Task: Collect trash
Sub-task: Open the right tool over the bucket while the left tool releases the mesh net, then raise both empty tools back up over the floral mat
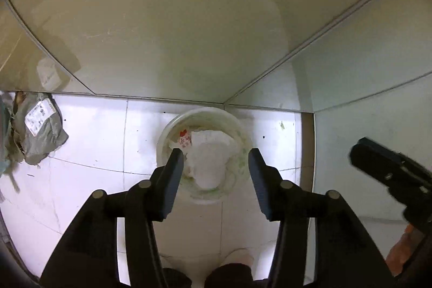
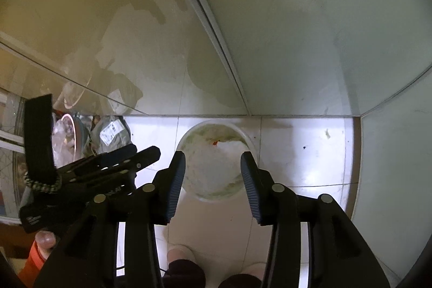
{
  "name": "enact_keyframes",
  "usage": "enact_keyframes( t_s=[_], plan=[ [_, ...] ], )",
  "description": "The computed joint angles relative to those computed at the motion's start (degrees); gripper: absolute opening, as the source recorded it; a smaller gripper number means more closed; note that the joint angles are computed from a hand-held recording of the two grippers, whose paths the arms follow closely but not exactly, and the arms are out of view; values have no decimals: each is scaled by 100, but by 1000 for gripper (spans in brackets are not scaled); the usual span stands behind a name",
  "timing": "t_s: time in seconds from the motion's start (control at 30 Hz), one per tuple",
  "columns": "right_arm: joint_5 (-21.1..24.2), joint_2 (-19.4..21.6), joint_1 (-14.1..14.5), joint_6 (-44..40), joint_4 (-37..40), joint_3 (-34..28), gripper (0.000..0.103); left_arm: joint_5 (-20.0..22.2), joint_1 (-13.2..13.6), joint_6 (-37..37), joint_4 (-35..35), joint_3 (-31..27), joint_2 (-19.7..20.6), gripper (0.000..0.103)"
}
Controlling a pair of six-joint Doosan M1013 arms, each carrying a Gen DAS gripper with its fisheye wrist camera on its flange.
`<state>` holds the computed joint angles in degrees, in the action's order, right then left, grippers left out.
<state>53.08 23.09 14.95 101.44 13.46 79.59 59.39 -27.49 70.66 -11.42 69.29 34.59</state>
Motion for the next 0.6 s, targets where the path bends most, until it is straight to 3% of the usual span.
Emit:
enact_keyframes(
  t_s=[0.3, 0.6],
  plan=[
    [502, -360, 142, 348, -230, -404, 39, 541, -41, -127, 335, -275, -562, 49],
    [1347, -712, 453, 849, -616, -1461, 39, 1424, -8, -199, 519, -1224, -1122, 49]
  ],
)
